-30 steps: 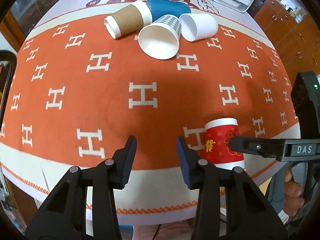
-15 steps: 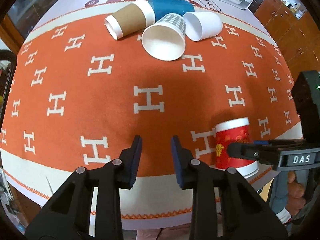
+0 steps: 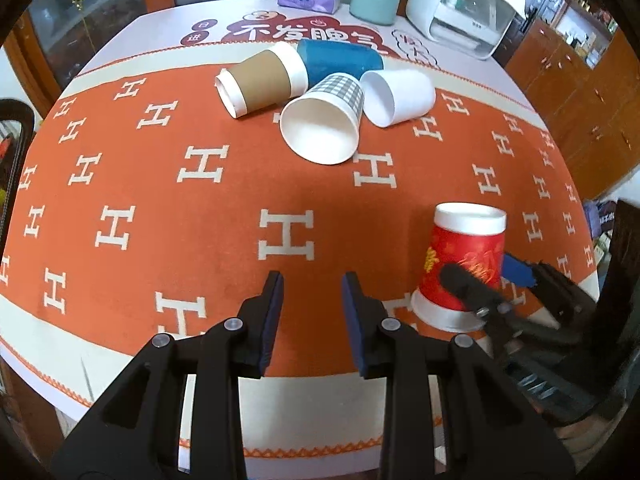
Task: Flip cup upside down
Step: 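Lift and rotate the red cup with the right tool, setting it down flipped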
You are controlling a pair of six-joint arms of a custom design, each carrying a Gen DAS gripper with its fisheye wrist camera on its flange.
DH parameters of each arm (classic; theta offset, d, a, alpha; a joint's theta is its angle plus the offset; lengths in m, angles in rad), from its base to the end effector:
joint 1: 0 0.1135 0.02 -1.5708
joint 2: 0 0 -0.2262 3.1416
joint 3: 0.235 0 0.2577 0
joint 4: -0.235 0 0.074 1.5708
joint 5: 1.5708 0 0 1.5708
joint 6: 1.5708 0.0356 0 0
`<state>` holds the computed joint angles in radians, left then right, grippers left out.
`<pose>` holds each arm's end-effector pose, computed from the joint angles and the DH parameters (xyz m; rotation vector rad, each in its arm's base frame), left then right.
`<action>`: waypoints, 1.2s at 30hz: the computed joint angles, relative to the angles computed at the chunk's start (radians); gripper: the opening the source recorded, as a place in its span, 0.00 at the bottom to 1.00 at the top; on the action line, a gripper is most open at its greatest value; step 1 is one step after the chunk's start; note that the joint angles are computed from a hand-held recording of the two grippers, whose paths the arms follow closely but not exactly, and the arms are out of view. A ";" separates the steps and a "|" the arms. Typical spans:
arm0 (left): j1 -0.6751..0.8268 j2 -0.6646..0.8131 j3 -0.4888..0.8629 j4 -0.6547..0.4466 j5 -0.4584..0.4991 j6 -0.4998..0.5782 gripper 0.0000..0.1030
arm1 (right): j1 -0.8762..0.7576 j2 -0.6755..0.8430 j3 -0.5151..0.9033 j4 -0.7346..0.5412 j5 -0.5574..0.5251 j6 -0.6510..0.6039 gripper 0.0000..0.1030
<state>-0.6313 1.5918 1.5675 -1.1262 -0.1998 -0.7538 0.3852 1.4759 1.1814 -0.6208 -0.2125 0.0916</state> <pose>0.2634 -0.1839 0.2941 -0.2219 2.6800 -0.1588 0.2957 0.1280 0.2371 -0.4581 2.4745 0.4626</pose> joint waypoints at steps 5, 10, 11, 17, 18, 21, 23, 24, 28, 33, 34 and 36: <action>-0.020 -0.015 -0.044 0.024 -0.009 -0.030 0.26 | 0.023 -0.125 -0.165 0.105 0.029 -0.083 0.59; -0.041 -0.034 -0.080 0.035 -0.019 -0.060 0.26 | 0.030 -0.218 -0.245 0.064 0.025 -0.103 0.59; -0.044 -0.038 -0.085 0.037 -0.019 -0.066 0.26 | 0.041 -0.244 -0.265 0.060 0.037 -0.104 0.59; -0.056 -0.051 -0.104 0.030 -0.008 -0.103 0.48 | 0.083 -0.290 -0.295 0.027 0.087 -0.092 0.69; -0.059 -0.056 -0.108 0.029 -0.010 -0.111 0.51 | 0.084 -0.297 -0.295 0.023 0.088 -0.072 0.74; -0.069 -0.077 -0.124 0.026 -0.019 -0.134 0.58 | 0.082 -0.327 -0.299 0.014 0.083 -0.038 0.77; -0.079 -0.083 -0.126 0.014 -0.028 -0.142 0.59 | 0.077 -0.339 -0.295 -0.003 0.081 -0.025 0.77; -0.082 -0.087 -0.127 0.010 -0.030 -0.146 0.59 | 0.073 -0.349 -0.296 -0.016 0.078 -0.016 0.77; -0.110 -0.103 -0.131 -0.010 -0.044 -0.174 0.59 | 0.045 -0.377 -0.286 -0.079 0.056 0.015 0.77; -0.159 -0.108 -0.111 -0.056 -0.068 -0.219 0.59 | -0.014 -0.409 -0.251 -0.191 -0.007 0.057 0.77; -0.169 -0.108 -0.106 -0.066 -0.071 -0.227 0.59 | -0.026 -0.407 -0.233 -0.225 -0.016 0.066 0.77; -0.192 -0.109 -0.092 -0.086 -0.080 -0.245 0.59 | -0.048 -0.407 -0.199 -0.282 -0.032 0.074 0.77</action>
<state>-0.8234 1.4825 1.4754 -1.2122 -0.2793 -0.9987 0.3370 1.0693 0.9820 -0.9032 -0.2448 0.1653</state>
